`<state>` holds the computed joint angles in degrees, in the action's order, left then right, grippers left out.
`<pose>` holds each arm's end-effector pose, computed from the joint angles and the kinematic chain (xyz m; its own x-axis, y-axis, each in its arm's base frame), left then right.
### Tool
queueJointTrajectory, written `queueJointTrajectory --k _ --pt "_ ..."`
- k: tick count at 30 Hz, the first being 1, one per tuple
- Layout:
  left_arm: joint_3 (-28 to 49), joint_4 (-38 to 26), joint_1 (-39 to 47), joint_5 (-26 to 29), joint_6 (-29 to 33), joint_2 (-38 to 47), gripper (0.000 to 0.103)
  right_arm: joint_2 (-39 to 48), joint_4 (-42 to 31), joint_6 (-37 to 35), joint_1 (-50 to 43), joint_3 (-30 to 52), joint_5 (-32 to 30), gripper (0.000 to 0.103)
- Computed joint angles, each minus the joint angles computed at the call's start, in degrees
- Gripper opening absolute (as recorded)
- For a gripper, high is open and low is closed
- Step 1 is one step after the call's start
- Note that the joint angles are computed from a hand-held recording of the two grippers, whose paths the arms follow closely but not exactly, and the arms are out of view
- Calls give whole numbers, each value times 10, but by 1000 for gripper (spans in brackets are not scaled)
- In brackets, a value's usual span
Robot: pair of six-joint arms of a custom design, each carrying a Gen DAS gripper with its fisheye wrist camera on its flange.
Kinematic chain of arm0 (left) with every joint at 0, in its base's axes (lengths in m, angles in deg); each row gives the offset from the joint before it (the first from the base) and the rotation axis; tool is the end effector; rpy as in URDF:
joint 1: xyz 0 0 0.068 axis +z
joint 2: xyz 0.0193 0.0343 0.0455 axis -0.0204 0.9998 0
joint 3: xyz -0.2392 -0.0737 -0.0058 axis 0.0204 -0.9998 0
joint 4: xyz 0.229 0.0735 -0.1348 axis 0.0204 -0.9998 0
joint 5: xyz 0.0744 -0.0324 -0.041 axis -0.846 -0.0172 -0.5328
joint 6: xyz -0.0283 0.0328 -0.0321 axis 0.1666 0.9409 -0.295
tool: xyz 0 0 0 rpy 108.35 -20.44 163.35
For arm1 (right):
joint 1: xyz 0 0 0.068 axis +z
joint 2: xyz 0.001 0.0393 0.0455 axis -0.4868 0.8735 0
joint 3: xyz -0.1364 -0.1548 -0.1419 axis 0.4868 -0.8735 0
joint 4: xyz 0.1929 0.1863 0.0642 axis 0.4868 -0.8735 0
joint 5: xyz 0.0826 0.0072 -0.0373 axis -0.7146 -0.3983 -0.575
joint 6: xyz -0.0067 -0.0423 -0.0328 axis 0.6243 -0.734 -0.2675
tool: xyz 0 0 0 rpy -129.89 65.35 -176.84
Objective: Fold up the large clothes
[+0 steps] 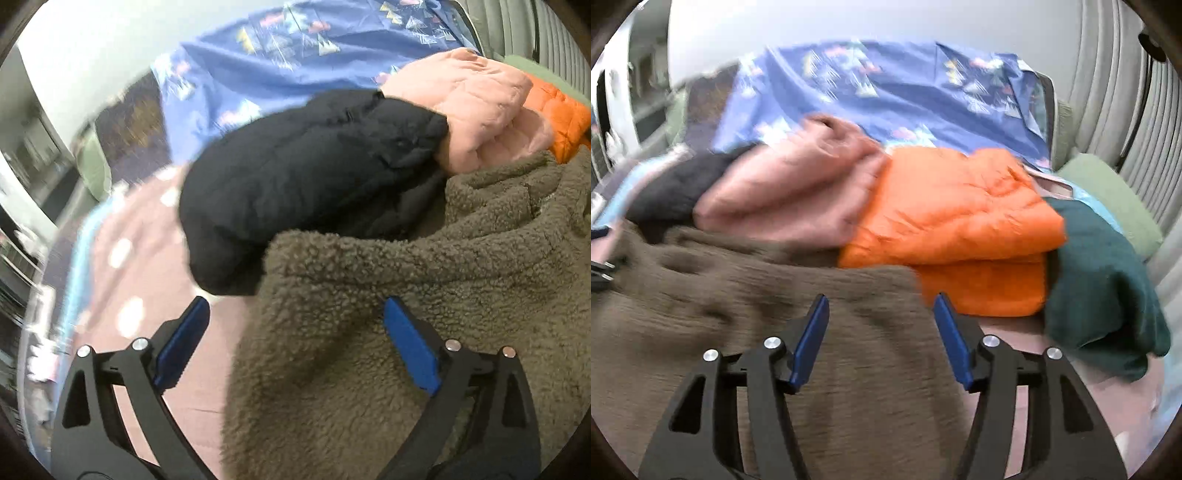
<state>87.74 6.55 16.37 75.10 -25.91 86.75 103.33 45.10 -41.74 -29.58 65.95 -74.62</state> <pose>0.2902 0.0881 0.1385 -0.7573 0.2735 -0.5930 0.1499 0.9566 0.2498 0.2462 0.0003 0.1487 -0.7218 -0.1294 -0.6799 -0.1350 0.9898 -0.0450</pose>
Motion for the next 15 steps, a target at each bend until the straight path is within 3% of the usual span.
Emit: queueJointTrajectory --k 1,2,3,5,7,10,11,13,15 --pt "8 -17 1 27 6 15 69 40 4 -8 -4 11 -17 64" --pt "12 -32 -5 34 10 22 34 76 17 -8 16 16 6 43" --pt "3 -22 -16 14 1 14 13 99 27 -4 34 21 34 31" --pt "-23 7 -24 5 -12 -26 11 60 60 31 61 -12 100 1" --pt "-26 14 0 29 -49 -75 11 -9 84 78 35 -41 111 1" --pt "37 -22 25 51 -73 -19 11 35 73 85 -28 -14 50 0" --pt "50 -25 24 44 -71 8 12 62 76 82 -22 -9 70 0" --pt "40 31 -4 -25 -52 79 16 140 100 68 6 -6 129 0" --pt "10 77 -20 -61 -39 96 22 179 122 59 -7 -8 121 0"
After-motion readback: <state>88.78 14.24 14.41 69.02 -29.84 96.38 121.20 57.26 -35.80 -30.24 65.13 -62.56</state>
